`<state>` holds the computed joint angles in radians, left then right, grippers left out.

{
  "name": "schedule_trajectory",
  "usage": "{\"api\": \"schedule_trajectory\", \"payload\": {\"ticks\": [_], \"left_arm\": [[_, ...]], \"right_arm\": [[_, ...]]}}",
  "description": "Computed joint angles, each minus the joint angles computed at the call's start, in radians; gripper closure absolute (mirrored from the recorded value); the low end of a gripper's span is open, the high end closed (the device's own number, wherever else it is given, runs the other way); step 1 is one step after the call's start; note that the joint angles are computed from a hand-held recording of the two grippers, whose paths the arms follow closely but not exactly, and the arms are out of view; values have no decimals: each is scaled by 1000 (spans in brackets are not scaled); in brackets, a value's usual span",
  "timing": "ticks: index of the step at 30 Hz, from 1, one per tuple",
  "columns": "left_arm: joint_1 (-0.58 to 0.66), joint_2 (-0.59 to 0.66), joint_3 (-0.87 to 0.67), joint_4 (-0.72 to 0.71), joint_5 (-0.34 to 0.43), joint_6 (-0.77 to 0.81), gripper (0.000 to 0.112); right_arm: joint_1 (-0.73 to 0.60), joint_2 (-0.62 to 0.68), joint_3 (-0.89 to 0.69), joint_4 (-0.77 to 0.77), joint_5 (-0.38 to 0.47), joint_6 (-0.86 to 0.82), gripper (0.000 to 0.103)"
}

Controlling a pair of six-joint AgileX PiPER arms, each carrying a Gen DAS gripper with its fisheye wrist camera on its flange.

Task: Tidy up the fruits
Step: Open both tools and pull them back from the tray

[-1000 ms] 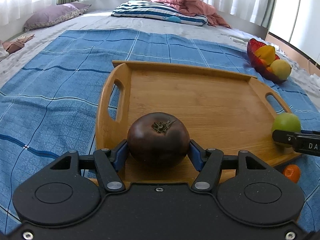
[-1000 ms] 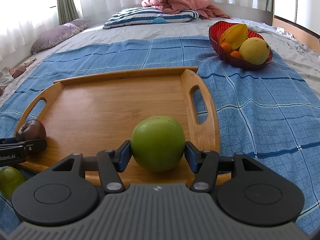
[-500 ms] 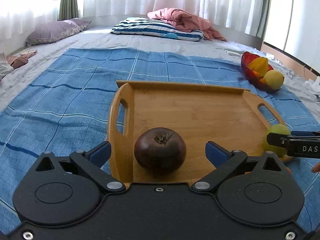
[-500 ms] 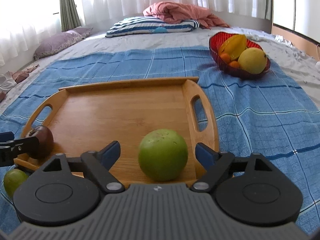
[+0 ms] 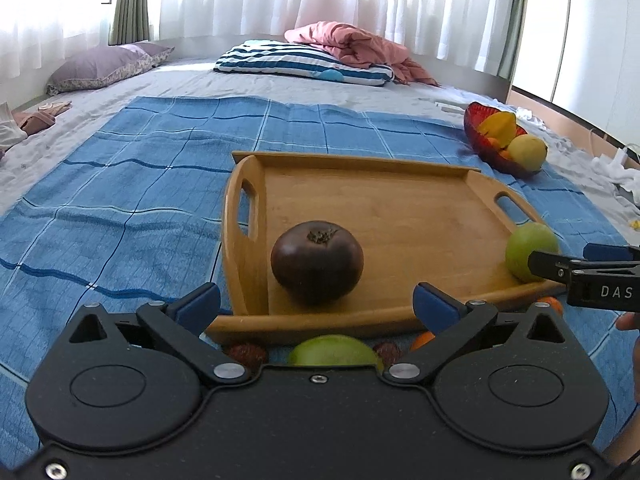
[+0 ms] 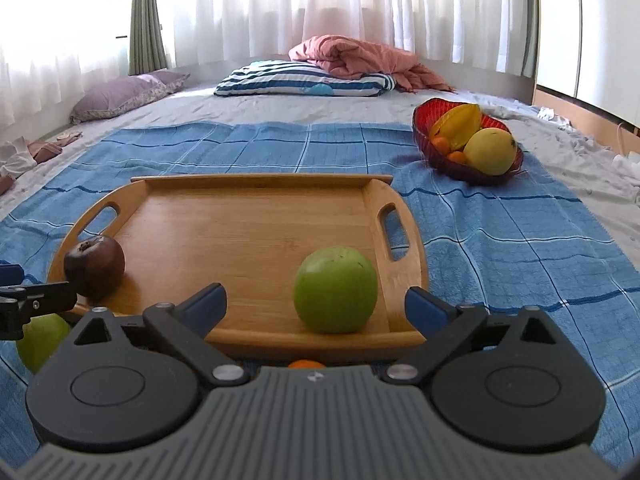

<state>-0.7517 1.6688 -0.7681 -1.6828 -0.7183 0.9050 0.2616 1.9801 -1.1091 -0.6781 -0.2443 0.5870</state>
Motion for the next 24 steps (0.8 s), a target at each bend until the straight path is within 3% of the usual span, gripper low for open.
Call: {"api": "schedule_trajectory", "payload": {"ticks": [4,11,17,24], "left_arm": [[-24,-5,21,6,-17,-25,10],[-57,-17,69,36,-23,-99,10],[-105,-12,98,34,-61,-146,10],[-146,0,121,14,-90,-164,10]], "right_arm": [[6,-14,39,100,-19,-90,1],[33,-40,136,404,-90,-371,0],[60,-50,260,591,-245,-536,0],[52,-62,398,563,-443,-501,0]]}}
